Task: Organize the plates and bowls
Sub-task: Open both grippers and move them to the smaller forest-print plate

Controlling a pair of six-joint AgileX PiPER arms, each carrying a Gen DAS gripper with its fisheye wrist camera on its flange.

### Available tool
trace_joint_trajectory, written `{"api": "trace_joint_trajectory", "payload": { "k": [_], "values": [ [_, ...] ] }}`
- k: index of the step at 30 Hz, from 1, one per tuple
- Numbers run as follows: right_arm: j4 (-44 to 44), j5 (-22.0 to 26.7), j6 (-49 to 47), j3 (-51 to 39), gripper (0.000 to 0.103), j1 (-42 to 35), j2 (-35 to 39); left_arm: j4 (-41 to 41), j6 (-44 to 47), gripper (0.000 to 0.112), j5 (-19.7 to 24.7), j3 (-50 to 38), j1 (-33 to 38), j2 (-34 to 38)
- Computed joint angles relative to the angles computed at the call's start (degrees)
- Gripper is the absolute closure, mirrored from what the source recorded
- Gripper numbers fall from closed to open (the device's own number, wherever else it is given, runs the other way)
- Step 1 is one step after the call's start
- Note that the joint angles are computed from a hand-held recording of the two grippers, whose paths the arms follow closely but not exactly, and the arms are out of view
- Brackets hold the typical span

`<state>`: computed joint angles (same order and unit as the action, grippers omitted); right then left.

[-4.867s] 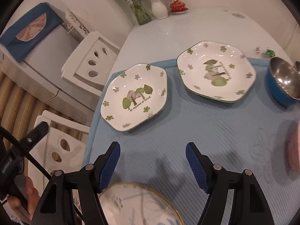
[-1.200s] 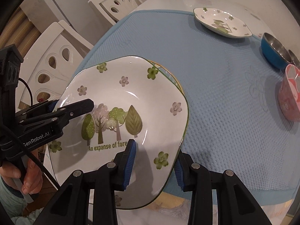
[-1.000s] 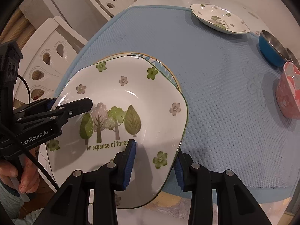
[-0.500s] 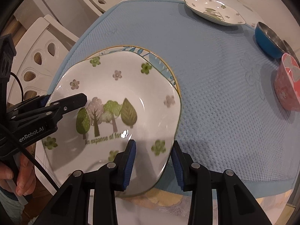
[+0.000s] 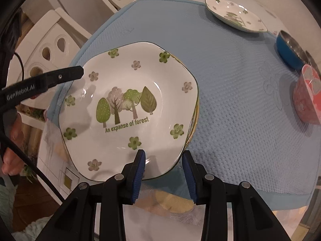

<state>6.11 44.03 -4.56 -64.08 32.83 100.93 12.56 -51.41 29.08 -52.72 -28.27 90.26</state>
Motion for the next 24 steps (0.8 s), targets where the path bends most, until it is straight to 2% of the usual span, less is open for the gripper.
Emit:
{"api": "trace_joint_trajectory", "payload": {
  "k": [2,5,12,15,18,19,21,24],
  "values": [
    [-1.8,-0.1,1.7,-0.4,0.066,1.0,0.2,-0.1,-0.1,0.068,-0.5,-0.3,-0.2,0.6],
    [0.4,0.6,0.2,-1.9,0.066,-0.8,-0.3,-1.2,2.1,0.068,-0.4,-1.1,0.3,0.5],
    [6.8,2.9,-2.3,-10.2,0.066,-9.7,-1.2,-5.1,13.0,0.068,0.6,-9.4,4.5,1.7],
    [7.8,5.5,-1.1,-18.0,0.066,-13.6,2.0,-10.6,21.6,0.068,1.0,-17.2,6.8,5.3],
    [7.6,7.4,1.4,-25.1,0.066,-16.2,5.2,-12.2,25.6,0.068,3.9,-28.8,7.8,11.7],
    [7.8,8.2,2.2,-28.1,0.064,-17.1,7.0,-12.6,26.4,0.068,4.7,-32.1,7.8,13.4],
    [8.9,10.0,2.9,-34.8,0.053,-19.0,11.1,-12.9,27.5,0.066,6.7,-38.2,7.9,16.8],
    [10.4,11.7,3.2,-41.9,0.052,-20.5,15.7,-12.6,28.6,0.063,11.1,-49.1,7.9,22.8]
  ]
}}
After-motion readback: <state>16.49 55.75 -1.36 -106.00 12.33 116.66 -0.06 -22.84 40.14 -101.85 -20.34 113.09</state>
